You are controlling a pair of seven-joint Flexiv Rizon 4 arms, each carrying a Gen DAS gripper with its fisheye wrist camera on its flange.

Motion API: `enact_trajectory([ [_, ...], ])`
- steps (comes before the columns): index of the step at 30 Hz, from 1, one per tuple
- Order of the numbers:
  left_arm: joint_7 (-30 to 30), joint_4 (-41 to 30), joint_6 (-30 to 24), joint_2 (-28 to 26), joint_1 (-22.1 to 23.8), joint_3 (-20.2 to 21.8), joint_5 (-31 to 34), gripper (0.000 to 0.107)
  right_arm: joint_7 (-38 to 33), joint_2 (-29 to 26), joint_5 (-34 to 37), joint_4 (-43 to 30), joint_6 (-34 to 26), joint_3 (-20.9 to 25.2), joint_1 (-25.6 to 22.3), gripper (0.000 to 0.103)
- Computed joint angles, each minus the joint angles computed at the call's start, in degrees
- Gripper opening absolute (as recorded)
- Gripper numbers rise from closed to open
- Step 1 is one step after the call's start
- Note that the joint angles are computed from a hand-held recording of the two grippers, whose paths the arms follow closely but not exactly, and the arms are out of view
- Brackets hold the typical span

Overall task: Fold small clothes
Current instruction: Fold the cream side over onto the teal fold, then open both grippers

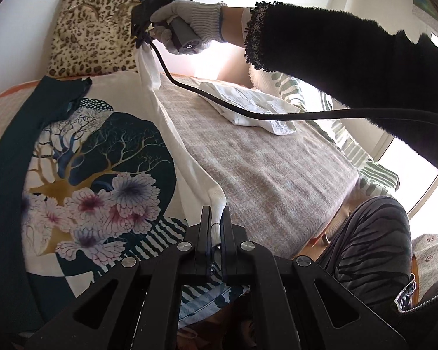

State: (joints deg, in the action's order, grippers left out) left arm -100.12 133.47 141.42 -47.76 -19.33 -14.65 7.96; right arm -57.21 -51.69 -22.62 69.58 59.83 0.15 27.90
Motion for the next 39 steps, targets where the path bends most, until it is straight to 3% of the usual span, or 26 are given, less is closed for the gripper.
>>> enact_trajectory([
  [11,-4.1,2.8,4.2,-2.6,3.1,0.6,0.8,0.003,-2.4,-10.2,-0.1,-15.6,-9.8,0.4,5.3,0.003],
  [35,-5.5,5.2,5.2,-4.5,7.6,1.7,2.7,0.003,-6.5,-24.7,4.8,-40.6,-22.0,0.5,8.4,0.003],
  [37,-5.3,6.0,3.8,-3.3,7.4,1.8,1.7,0.004,-8.1,-25.4,5.9,-42.1,-21.4,3.8,7.3,0.010],
  [39,-5.5,7.3,3.3,-1.8,6.4,2.4,-0.4,0.010,-9.3,-22.2,10.5,-37.1,-15.9,3.8,6.8,0.036],
])
